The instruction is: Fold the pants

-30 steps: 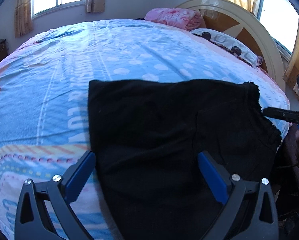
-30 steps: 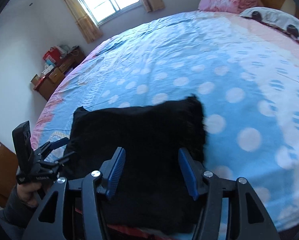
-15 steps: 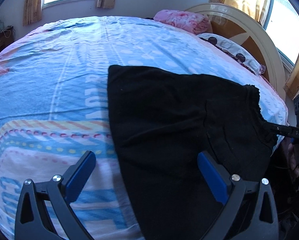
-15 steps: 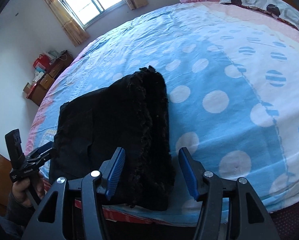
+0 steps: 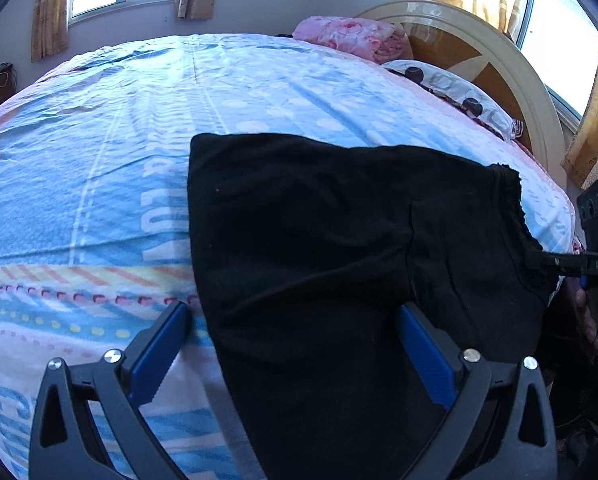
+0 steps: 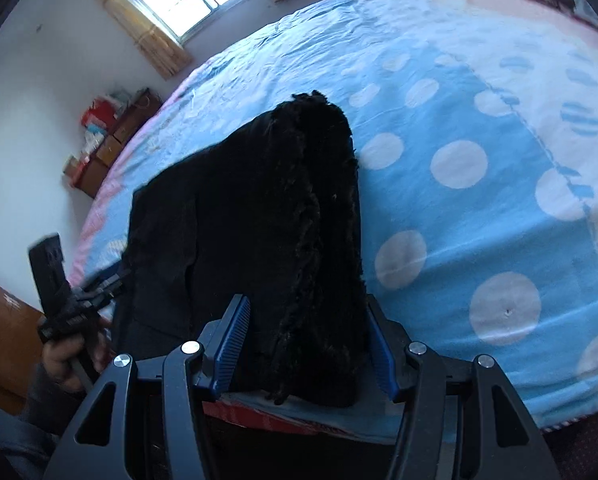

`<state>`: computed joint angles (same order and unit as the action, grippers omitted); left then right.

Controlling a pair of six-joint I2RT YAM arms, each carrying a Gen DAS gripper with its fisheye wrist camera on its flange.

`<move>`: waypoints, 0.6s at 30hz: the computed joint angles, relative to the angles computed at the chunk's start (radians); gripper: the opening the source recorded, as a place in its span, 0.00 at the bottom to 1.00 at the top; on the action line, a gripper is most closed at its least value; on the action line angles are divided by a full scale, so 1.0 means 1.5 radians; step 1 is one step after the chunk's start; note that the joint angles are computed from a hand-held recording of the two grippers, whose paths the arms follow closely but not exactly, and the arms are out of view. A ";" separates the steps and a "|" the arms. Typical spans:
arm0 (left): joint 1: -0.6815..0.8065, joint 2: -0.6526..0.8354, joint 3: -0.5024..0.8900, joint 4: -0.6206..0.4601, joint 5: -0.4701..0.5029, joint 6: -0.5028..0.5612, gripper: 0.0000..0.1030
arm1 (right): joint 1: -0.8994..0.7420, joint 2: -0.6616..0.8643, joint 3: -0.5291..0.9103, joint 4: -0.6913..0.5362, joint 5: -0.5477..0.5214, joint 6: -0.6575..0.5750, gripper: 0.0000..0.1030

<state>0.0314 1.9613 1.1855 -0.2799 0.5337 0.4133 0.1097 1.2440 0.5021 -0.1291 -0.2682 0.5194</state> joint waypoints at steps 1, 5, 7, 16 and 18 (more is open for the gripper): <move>0.001 0.001 0.001 0.000 0.003 -0.002 1.00 | -0.006 0.012 -0.002 0.023 -0.008 0.005 0.56; 0.007 0.000 0.003 -0.003 0.019 -0.005 0.93 | 0.012 0.023 0.004 0.036 0.015 0.000 0.51; 0.010 -0.007 -0.009 0.009 0.026 -0.006 0.80 | 0.016 0.018 0.002 0.033 0.019 -0.008 0.45; 0.028 0.021 0.035 -0.046 0.100 0.004 0.26 | 0.016 0.081 0.010 0.084 0.011 0.002 0.35; 0.034 0.021 0.041 -0.061 0.118 0.005 0.18 | 0.017 0.059 0.008 0.074 0.006 0.006 0.34</move>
